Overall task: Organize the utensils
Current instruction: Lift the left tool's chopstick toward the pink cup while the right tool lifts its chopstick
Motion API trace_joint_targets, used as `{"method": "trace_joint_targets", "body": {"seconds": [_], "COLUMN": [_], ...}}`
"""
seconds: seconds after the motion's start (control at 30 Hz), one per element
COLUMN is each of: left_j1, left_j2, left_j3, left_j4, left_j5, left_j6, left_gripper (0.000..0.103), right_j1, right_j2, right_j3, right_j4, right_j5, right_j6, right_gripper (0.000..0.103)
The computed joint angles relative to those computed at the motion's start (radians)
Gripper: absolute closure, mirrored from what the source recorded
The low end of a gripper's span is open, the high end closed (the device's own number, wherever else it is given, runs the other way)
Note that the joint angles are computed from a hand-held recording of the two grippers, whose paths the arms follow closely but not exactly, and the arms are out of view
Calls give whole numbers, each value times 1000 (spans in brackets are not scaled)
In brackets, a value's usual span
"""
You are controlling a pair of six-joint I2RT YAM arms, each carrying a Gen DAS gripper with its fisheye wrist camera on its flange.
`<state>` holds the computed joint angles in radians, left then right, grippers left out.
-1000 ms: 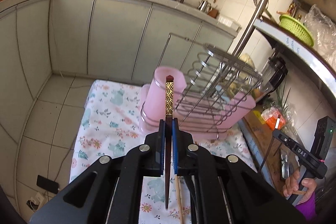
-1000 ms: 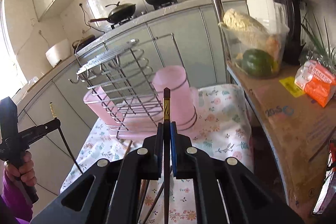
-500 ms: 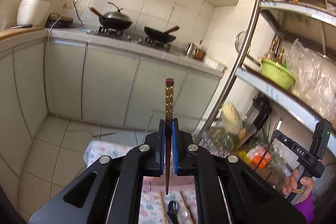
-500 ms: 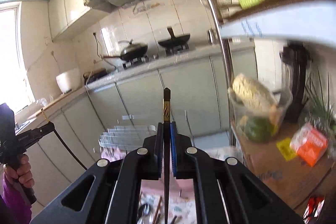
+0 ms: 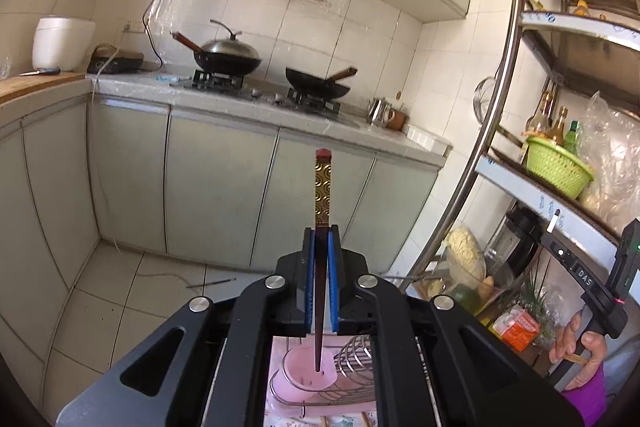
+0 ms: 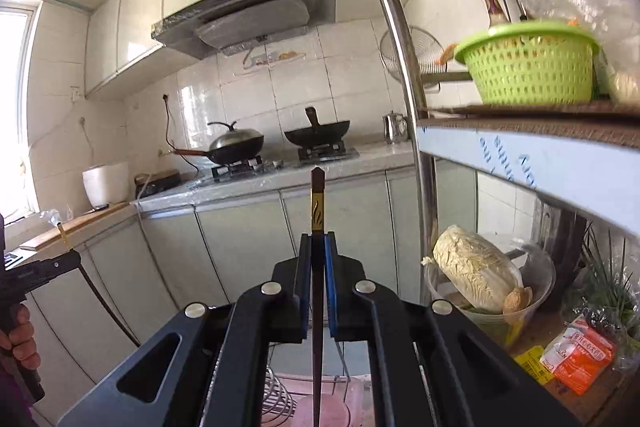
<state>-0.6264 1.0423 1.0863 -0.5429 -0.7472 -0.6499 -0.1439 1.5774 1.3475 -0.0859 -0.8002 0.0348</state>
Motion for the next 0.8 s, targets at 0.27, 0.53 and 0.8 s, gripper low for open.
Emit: {"method": "trace_joint_targets", "body": {"seconds": [0.27, 0.53, 0.8], "left_j1": [106, 193, 215], "left_j2": [53, 137, 173], "left_j3": [-81, -125, -138], "left_j4": [24, 72, 100], "left_j5": [178, 294, 314], "left_j6": [-16, -36, -43], "left_gripper": [98, 98, 98], "right_j1": [59, 86, 98], "right_j2": [152, 208, 216], "right_j3": [81, 103, 100], "right_j4": [-187, -254, -280], "right_j5": [63, 104, 118], "right_j6": [-133, -188, -214], "right_gripper": [97, 97, 97]}}
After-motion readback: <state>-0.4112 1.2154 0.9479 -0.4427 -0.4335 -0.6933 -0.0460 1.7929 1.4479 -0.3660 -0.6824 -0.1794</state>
